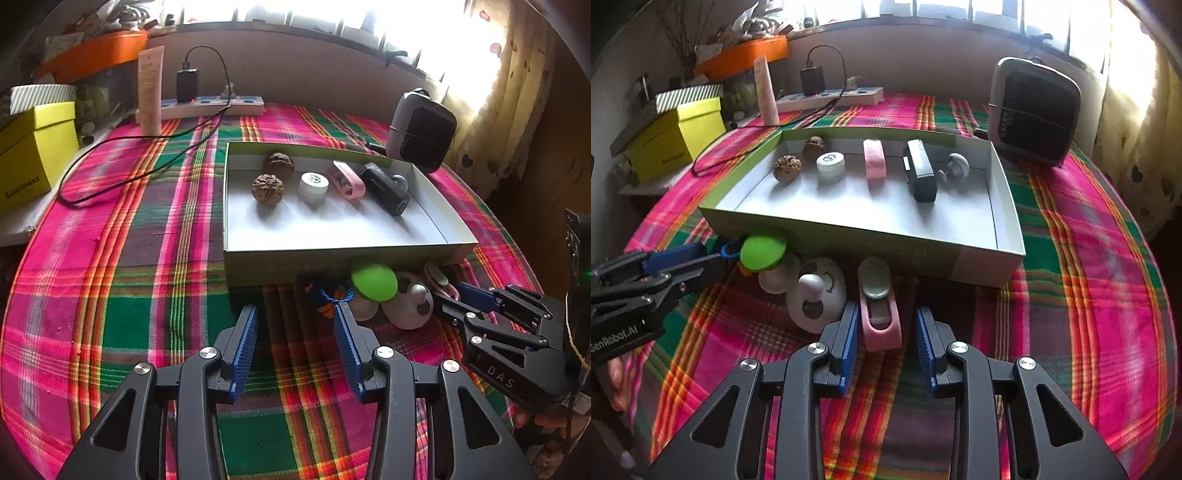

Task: Organize objects
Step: 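Close the right gripper on the pink clip while the left grasps the blue cord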

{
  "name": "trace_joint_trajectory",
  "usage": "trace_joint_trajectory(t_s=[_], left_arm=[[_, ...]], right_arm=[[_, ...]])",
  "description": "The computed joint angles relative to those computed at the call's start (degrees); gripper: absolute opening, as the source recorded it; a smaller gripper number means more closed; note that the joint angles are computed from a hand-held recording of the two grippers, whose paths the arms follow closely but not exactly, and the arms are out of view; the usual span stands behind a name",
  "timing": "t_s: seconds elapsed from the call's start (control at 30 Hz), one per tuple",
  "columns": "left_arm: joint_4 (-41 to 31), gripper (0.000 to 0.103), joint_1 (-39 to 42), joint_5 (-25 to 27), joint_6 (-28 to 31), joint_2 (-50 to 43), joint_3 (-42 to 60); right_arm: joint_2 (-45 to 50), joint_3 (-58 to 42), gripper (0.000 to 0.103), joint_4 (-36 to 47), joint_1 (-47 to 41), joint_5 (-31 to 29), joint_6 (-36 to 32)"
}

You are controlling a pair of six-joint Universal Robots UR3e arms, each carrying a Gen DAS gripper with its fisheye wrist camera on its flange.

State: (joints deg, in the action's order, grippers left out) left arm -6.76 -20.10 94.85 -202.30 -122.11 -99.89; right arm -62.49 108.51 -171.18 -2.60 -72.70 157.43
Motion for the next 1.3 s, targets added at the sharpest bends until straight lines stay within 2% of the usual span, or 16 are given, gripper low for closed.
trace_joint_trajectory(t_s=[0.23, 0.33, 0.5, 0.73, 1.13, 1.3], left_arm=[[-2.23, 0.041, -0.58, 0.03, 1.13, -1.80, 3.29], [-3.44, 0.041, -0.82, 0.23, 1.37, -2.57, 4.77], [-5.02, 0.041, -1.04, 0.54, 1.62, -3.73, 6.77], [-3.70, 0.040, -0.60, 0.64, 0.22, -3.86, 6.06], [-2.24, 0.012, -1.07, 1.27, 0.49, -2.76, 4.10], [-0.93, 0.006, -0.91, 1.61, 0.31, -1.43, 1.62]], right_arm=[[-0.42, 0.61, 0.030, -0.28, -0.97, -0.25, -0.46], [-0.88, 1.30, 0.023, -0.53, -1.44, -0.03, -0.68], [-1.22, 1.97, 0.022, -0.75, -1.82, 0.36, -0.82], [-1.38, 2.26, 0.021, -0.85, -1.93, 0.50, -0.91], [-1.81, 2.93, 0.019, -1.25, -1.67, 0.06, -0.72], [-1.82, 3.06, 0.019, -1.38, -1.64, 0.02, -0.68]])
